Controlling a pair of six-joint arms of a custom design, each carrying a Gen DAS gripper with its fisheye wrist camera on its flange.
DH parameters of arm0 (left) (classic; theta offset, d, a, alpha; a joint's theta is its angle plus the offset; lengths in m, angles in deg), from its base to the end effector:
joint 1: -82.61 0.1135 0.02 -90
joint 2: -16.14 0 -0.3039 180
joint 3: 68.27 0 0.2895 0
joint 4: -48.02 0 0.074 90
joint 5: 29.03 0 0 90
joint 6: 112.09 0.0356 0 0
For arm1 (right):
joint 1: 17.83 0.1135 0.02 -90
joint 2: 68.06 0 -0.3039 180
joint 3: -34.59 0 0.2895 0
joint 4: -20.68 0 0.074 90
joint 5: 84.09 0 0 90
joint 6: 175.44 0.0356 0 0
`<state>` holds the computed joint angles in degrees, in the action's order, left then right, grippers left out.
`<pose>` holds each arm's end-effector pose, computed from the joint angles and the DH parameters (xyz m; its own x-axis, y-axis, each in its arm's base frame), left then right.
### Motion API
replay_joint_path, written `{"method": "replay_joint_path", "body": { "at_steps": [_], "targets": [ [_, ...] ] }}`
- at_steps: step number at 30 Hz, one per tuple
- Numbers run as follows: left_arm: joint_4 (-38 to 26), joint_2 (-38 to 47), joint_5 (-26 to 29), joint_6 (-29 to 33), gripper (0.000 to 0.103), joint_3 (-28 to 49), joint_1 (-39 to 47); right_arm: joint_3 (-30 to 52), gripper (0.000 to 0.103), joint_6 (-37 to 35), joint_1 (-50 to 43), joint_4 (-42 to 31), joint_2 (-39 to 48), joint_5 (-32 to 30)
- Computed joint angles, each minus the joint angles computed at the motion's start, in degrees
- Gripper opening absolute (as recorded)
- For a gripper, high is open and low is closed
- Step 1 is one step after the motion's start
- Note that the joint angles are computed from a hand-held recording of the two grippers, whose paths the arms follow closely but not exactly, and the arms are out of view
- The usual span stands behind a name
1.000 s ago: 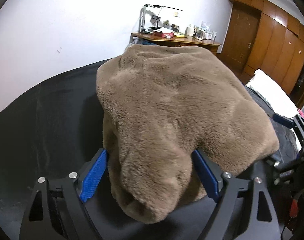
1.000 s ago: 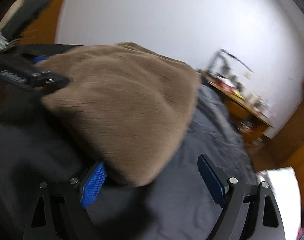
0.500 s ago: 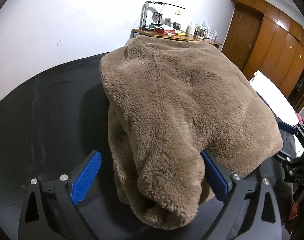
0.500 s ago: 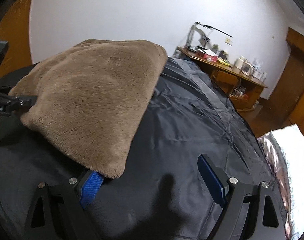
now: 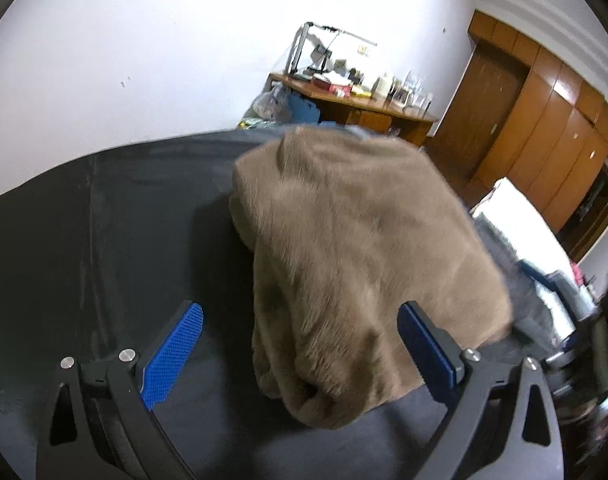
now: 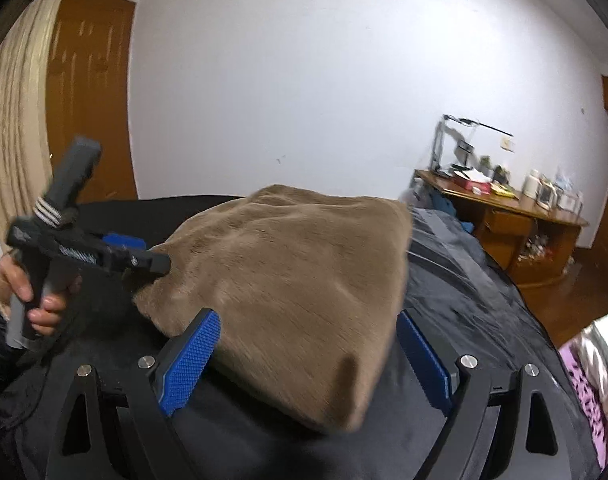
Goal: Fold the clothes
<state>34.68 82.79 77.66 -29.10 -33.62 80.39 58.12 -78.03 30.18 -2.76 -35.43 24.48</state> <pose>0.2205 -0.0188 0.1622 -0.7346 -0.0885 -0.6727 0.1503 0.9456 -0.2885 0.1026 0.0970 0.1736 -0.4245 -0.2889 -0.8581 -0.4742 0.8783 -0.0611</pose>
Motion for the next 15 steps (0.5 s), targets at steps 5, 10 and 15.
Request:
{"method": "replay_joint_path", "body": {
  "at_steps": [5, 10, 15],
  "targets": [
    [-3.6, 6.2, 10.0, 0.4, 0.100, 9.0, 4.1, -0.9, 0.092, 2.6, 0.0, 17.0, 16.2, -2.2],
    [-4.6, 19.1, 21.0, -3.0, 0.099, 20.2, 6.6, -3.7, 0.092, 5.3, -2.9, 25.7, 18.7, -4.8],
    [-7.1, 31.9, 20.5, -6.6, 0.099, 29.9, 4.7, -4.5, 0.092, 6.8, -5.5, 27.0, 17.7, -7.9]
  ]
}}
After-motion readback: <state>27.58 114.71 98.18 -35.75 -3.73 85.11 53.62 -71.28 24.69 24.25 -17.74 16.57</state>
